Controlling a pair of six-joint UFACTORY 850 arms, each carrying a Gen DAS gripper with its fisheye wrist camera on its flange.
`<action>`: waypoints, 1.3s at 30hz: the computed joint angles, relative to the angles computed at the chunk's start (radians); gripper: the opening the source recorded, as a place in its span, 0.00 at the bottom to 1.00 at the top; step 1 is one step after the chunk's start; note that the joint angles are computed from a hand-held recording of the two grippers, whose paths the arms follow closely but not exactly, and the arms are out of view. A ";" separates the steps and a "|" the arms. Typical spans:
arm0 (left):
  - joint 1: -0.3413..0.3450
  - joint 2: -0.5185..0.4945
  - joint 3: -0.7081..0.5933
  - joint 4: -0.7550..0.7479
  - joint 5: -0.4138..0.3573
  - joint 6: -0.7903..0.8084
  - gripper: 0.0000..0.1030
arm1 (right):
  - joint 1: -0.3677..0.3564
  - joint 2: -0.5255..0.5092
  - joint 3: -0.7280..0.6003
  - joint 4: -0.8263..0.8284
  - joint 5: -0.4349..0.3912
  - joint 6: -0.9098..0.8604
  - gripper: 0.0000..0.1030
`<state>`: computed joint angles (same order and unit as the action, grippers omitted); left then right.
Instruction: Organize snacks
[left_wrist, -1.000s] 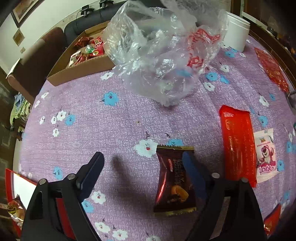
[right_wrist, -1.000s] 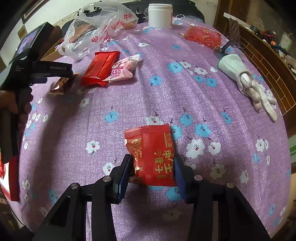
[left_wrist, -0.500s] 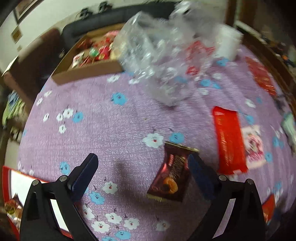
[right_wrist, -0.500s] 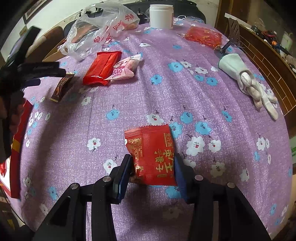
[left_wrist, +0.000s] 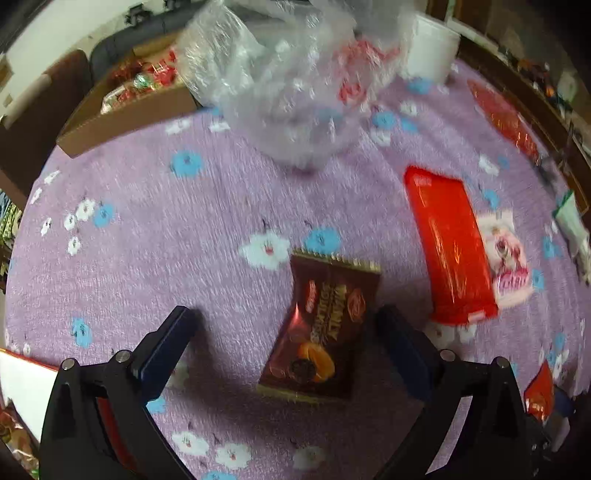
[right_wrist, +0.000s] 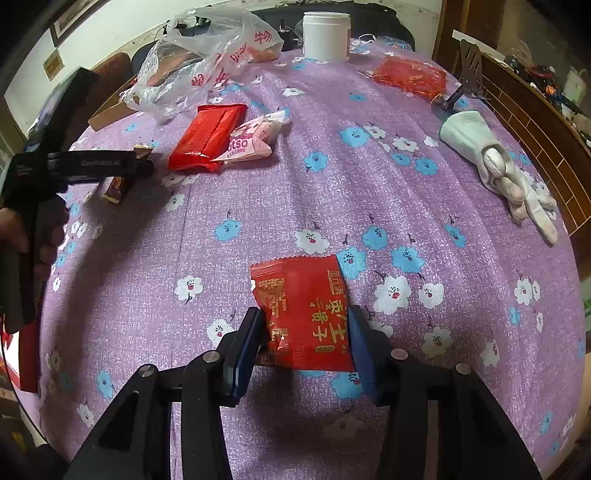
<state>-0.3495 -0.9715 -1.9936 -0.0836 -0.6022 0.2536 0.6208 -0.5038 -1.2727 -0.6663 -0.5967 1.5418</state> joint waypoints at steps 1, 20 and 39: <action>0.001 -0.003 -0.005 -0.003 0.001 0.000 0.98 | 0.001 0.001 0.001 -0.003 0.000 0.003 0.48; -0.010 0.148 0.226 0.005 0.099 0.116 0.31 | 0.003 -0.002 0.001 -0.017 -0.002 -0.003 0.49; 0.066 0.448 0.680 -0.052 0.224 0.187 0.29 | 0.016 -0.038 -0.048 -0.039 0.019 -0.038 0.45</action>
<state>-0.2836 -0.5231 -1.3135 -0.1351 -0.3778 0.4404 0.6365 -0.5420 -1.3202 -0.7057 -0.5773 1.5042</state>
